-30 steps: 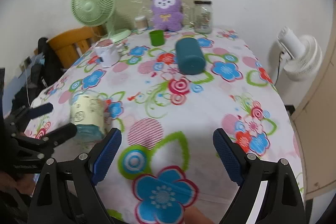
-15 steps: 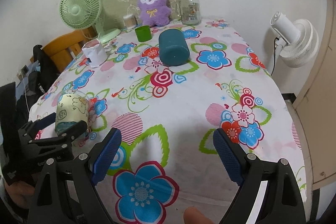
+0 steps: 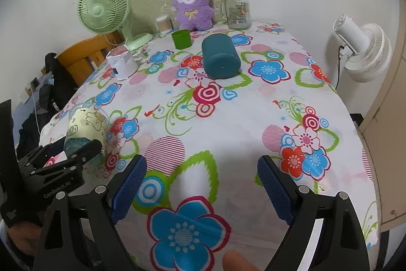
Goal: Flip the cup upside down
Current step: 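Grasp the cup with the left tool while the right tool releases it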
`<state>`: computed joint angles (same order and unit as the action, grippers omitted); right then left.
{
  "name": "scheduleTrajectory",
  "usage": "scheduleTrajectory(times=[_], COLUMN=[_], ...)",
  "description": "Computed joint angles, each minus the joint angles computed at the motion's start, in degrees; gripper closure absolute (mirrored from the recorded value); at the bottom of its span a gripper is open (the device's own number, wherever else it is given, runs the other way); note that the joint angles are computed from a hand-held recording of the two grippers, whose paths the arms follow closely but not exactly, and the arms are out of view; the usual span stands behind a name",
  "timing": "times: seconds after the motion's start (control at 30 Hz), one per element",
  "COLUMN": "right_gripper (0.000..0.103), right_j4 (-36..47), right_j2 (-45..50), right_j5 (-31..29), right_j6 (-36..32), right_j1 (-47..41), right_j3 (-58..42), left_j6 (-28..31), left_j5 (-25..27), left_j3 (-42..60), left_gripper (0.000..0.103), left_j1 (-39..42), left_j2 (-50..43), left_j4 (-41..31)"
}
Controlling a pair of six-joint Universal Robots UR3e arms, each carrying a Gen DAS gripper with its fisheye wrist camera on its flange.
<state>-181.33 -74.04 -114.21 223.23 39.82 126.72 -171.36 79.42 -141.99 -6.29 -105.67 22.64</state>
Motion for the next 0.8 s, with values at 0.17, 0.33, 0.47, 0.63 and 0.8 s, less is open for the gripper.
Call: scheduleTrajectory(times=[0.17, 0.33, 0.47, 0.63, 0.8], right_gripper=[0.012, 0.012, 0.012, 0.012, 0.012], right_j4=[-0.1, -0.6, -0.8, 0.6, 1.6], right_j2=[0.9, 1.8, 2.7, 3.0, 2.0], right_j5=[0.1, 0.1, 0.0, -0.6, -1.7], right_j6=[-0.3, -0.5, -0.4, 0.1, 0.4], right_j1=[0.7, 1.4, 2.0, 2.6, 3.1], right_j3=[-1.3, -2.5, -3.6, -4.5, -3.9], left_j6=[4.3, 8.7, 10.3, 7.6, 2.5], left_j5=[-5.0, -7.4, -9.0, -9.2, 0.3], left_j3=[0.3, 1.9, 1.1, -2.5, -2.0], left_gripper=[0.027, 0.027, 0.024, 0.011, 0.011], left_j1=[5.4, 9.1, 10.1, 6.9, 0.1], left_j2=[12.3, 22.0, 24.4, 17.6, 5.9], left_j4=[-15.9, -26.7, -28.5, -19.4, -5.0])
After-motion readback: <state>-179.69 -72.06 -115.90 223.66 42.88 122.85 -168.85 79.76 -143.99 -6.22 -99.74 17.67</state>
